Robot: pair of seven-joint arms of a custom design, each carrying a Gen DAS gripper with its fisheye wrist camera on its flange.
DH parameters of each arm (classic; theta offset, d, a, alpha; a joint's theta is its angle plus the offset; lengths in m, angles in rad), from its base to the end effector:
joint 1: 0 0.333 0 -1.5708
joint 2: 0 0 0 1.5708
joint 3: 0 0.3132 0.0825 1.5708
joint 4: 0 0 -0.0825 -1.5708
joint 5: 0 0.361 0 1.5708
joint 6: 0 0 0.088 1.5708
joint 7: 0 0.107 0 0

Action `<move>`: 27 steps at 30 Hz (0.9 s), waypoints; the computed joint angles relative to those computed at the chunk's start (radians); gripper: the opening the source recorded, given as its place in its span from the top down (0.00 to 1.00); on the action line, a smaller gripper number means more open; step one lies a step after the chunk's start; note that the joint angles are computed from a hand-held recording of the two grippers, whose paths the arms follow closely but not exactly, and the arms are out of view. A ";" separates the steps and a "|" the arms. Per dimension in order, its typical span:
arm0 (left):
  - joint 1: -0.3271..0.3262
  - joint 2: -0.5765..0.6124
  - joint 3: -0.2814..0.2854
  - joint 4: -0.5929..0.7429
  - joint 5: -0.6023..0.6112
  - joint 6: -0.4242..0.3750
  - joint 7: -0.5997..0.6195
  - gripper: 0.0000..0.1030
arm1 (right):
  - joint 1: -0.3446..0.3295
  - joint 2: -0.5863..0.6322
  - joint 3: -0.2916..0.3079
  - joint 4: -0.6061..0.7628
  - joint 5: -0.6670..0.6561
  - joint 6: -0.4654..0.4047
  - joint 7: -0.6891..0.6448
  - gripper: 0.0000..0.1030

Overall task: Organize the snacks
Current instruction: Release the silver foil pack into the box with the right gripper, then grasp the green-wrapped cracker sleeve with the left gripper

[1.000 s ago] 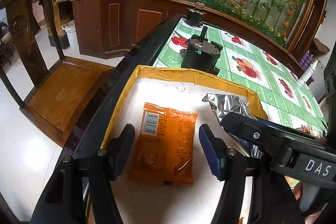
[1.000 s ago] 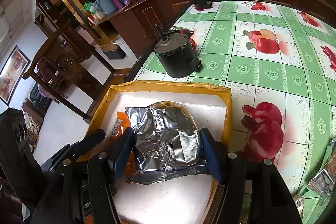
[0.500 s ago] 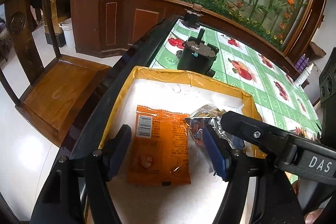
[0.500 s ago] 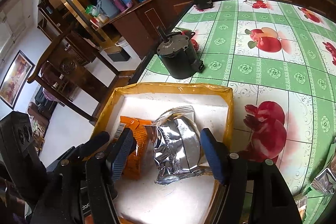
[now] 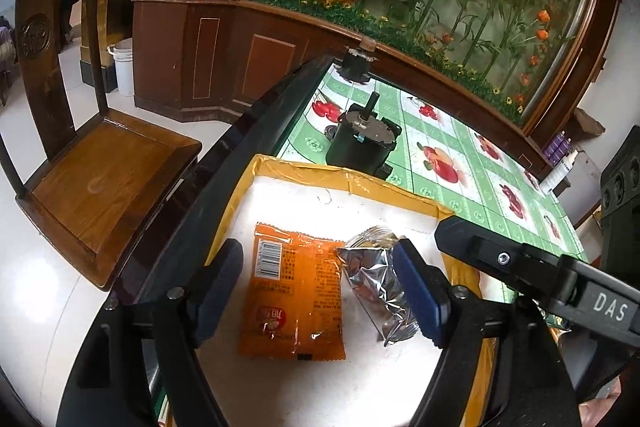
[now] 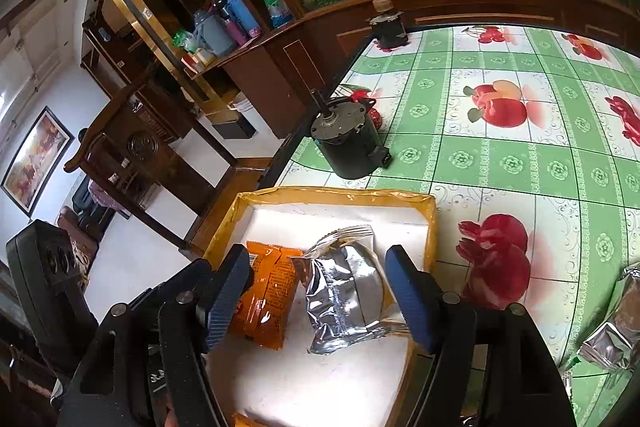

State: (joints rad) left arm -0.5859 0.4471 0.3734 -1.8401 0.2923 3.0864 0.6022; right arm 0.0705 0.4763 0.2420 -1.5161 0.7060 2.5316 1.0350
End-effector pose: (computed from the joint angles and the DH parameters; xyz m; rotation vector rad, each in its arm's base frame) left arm 0.6414 -0.1977 0.4043 -2.0988 1.4408 -0.9916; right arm 0.6851 0.1799 0.4590 -1.8737 1.3681 0.0069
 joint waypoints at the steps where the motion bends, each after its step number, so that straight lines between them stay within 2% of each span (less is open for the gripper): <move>1: -0.001 -0.001 0.003 -0.003 0.001 0.009 -0.003 0.25 | -0.001 0.000 0.000 0.001 0.001 -0.001 0.001 0.27; 8: -0.073 -0.006 0.083 -0.045 -0.032 0.113 0.004 0.25 | -0.028 -0.050 0.000 -0.045 0.048 -0.005 -0.010 0.27; 11: -0.064 -0.006 0.062 -0.042 -0.066 0.114 0.049 0.24 | -0.063 -0.105 0.005 -0.095 0.136 -0.043 -0.102 0.27; 14: -0.100 -0.007 0.087 -0.037 -0.093 0.098 0.079 0.24 | -0.079 -0.168 -0.027 -0.155 0.198 -0.077 -0.191 0.27; 16: -0.155 -0.014 0.134 -0.041 -0.105 0.093 0.086 0.24 | -0.091 -0.207 -0.060 -0.197 0.227 -0.106 -0.242 0.27; 18: -0.188 -0.029 0.153 -0.051 -0.118 0.093 0.107 0.24 | -0.096 -0.236 -0.096 -0.232 0.240 -0.132 -0.285 0.27; 21: -0.199 -0.061 0.126 -0.063 -0.120 0.073 0.143 0.24 | -0.120 -0.270 -0.156 -0.289 0.250 -0.180 -0.372 0.27; 23: -0.182 -0.074 0.077 -0.065 -0.115 0.067 0.164 0.24 | -0.139 -0.278 -0.187 -0.312 0.280 -0.213 -0.409 0.27; 24: -0.160 -0.078 0.037 -0.059 -0.115 0.056 0.180 0.24 | -0.153 -0.279 -0.203 -0.325 0.297 -0.223 -0.429 0.27; 27: -0.056 -0.066 -0.141 -0.006 -0.120 -0.002 0.264 0.23 | -0.184 -0.270 -0.235 -0.333 0.334 -0.250 -0.450 0.27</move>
